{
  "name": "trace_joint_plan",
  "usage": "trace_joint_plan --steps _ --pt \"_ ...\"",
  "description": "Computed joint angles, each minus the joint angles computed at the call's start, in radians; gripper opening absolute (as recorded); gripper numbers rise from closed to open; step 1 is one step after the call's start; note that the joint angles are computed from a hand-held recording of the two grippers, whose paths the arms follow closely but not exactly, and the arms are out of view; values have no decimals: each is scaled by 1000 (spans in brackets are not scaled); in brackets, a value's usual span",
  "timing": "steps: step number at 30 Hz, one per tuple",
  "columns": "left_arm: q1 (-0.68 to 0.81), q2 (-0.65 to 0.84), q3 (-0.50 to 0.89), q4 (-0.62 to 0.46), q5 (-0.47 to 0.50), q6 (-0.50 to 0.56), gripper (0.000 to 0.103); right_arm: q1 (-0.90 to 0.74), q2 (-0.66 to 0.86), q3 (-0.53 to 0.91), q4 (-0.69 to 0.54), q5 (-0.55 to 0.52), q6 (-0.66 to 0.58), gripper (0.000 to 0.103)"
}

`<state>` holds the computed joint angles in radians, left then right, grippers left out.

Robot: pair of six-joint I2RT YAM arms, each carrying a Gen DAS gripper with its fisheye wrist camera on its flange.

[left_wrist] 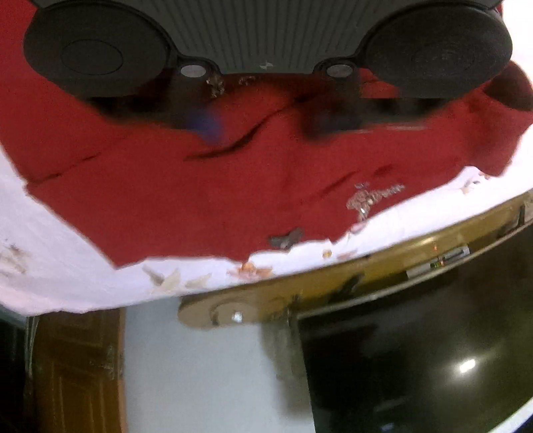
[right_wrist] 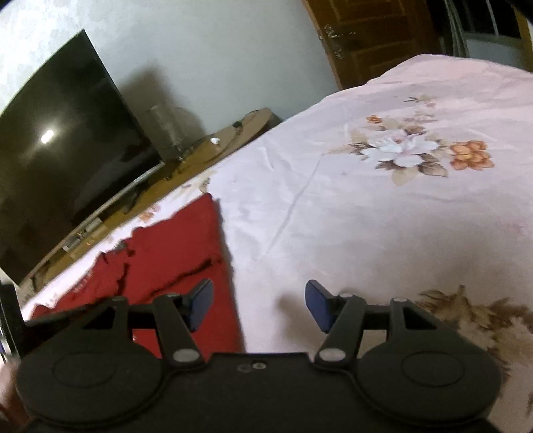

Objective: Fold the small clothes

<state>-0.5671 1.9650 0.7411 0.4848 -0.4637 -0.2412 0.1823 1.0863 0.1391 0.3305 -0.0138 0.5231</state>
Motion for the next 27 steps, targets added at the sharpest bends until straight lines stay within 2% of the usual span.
trace_joint_plan --steps 1,5,7,9,12,16,19,21,22,23,27 --pt "10 -55 -80 75 -4 4 85 0 39 13 38 -23 5 62" --pt "136 -253 -310 172 1 6 85 78 277 108 229 -123 77 60" --pt "223 -327 -418 190 -8 -16 85 130 428 188 321 -193 136 56" --pt "335 -398 -491 171 44 -23 85 189 588 301 382 -247 189 54" --pt "478 -394 -532 190 152 33 85 267 757 468 371 -259 222 50" --pt "625 -257 -508 275 303 60 76 315 935 680 265 -279 299 50" --pt "670 -212 -511 304 358 51 68 324 994 754 244 -261 336 48" --pt "672 -168 -493 336 372 44 66 333 1002 776 220 -220 328 35" --pt "680 -150 -482 347 385 55 60 336 1000 798 182 -195 305 13" --pt "691 -115 -480 381 403 69 53 341 990 815 140 -162 270 6" --pt "718 -91 -452 383 468 127 37 343 887 751 161 -54 120 6"
